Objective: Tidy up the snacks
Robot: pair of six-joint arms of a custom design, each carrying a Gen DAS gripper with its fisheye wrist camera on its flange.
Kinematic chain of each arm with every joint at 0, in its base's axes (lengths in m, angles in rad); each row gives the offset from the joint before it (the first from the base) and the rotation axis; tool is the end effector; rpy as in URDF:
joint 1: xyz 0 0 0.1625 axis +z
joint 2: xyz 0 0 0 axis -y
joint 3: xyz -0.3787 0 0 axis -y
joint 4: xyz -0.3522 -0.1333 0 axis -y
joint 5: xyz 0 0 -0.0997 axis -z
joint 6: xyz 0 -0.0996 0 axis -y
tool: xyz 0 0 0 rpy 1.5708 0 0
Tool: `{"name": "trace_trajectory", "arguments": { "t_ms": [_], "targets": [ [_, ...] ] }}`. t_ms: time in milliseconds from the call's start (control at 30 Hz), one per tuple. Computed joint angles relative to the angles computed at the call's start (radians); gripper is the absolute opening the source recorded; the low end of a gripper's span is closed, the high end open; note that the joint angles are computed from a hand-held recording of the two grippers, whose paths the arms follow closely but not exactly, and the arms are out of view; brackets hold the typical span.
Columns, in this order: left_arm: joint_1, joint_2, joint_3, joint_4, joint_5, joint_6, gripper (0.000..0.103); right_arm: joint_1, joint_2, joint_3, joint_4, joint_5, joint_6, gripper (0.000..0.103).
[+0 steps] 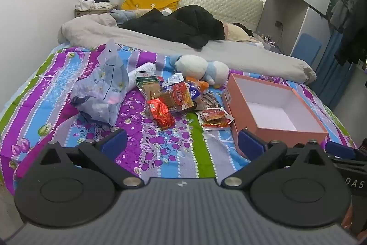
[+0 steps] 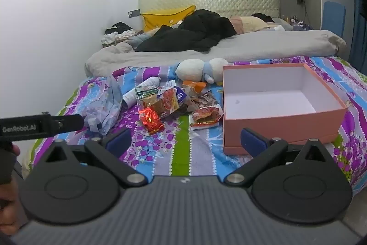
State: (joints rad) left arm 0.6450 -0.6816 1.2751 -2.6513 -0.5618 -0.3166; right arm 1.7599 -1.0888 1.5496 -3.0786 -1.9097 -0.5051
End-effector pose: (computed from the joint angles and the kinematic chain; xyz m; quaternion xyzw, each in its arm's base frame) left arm -0.4278 -0.5941 0.2039 0.1436 0.8454 -0.4447 0.2586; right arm 0.2154 -0.5923 0.3808 0.2111 -0.8314 0.4636 0.2218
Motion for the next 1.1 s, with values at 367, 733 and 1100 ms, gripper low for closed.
{"name": "trace_trajectory", "arguments": {
  "t_ms": [367,733,1100],
  "targets": [
    [0.006,0.005,-0.002,0.009,0.007,-0.010,0.103,-0.003,0.018,-0.010,0.029,-0.046,0.000,0.103],
    [0.004,-0.004,0.013,0.002,0.007,-0.006,0.103,0.000,0.009,-0.002,0.018,-0.045,0.000,0.103],
    [0.002,-0.009,0.026,-0.016,0.011,0.006,0.103,0.001,0.008,-0.003,0.022,-0.043,0.002,0.103]
  ]
}}
